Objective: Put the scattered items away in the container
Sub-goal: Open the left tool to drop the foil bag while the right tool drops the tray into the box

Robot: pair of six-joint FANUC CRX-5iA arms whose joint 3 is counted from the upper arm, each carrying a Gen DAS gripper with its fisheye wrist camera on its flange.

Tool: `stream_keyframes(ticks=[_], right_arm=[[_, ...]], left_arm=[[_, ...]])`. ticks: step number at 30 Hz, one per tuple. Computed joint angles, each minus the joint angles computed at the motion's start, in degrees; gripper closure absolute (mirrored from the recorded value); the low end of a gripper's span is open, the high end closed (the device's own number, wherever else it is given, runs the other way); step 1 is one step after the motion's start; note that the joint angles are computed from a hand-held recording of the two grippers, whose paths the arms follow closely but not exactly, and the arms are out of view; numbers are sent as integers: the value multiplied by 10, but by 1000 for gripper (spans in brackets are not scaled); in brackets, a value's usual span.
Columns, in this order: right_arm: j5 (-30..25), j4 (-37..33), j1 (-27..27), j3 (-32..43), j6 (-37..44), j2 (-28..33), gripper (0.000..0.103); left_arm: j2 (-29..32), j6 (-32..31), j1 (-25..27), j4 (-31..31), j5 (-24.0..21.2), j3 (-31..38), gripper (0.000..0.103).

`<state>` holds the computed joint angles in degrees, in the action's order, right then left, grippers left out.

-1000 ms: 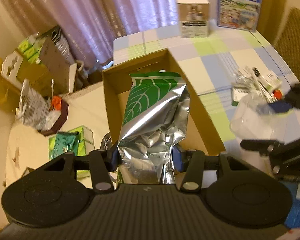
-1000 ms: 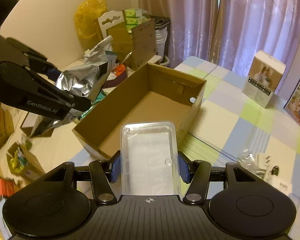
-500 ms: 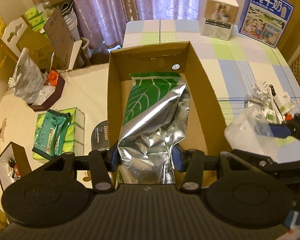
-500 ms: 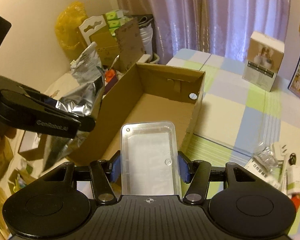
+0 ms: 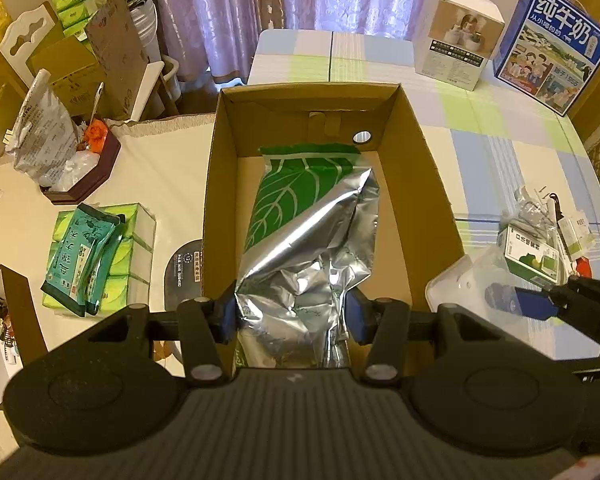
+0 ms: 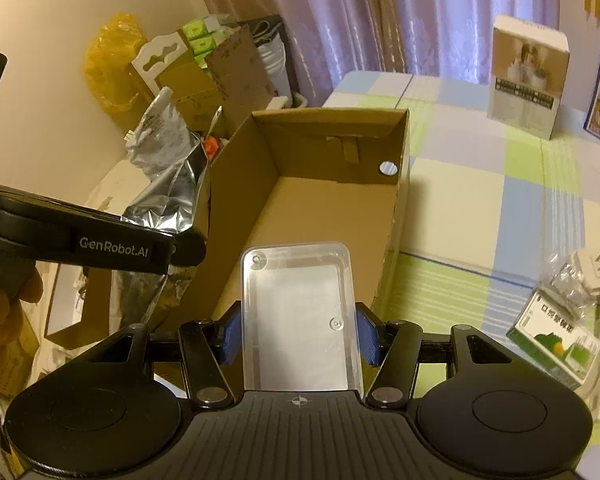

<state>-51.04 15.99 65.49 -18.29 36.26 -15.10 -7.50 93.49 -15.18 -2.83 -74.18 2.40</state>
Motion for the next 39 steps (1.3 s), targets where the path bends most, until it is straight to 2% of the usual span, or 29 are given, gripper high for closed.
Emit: stream_keyframes(ticks=[9,12,14,28,29,30,39], right_arm=[[15,-17,-11,7,-2,20,49],[20,-20,-12,8,1,24,49],[21,-23,-12,9,4,27,49],[40,-23,-12,4,-4,29,49],[41,-25,-12,5,-2,29,40],[39,-20,-11,3,-7,28,26],[27,41,8,-32,-32,-11,25]], left_arm=[[14,1,3,-3,11,-1,56],[17,-3,9,4,16,-6,50],[16,1,6,-5,18,-5,52],[-3,-9,6,-22,9,-10,50],[-5,-9,7,-23,8,-11,50],[-7,-9,7,-25,6,-11,50],[-27,-5,2,-40,1,-16,44]])
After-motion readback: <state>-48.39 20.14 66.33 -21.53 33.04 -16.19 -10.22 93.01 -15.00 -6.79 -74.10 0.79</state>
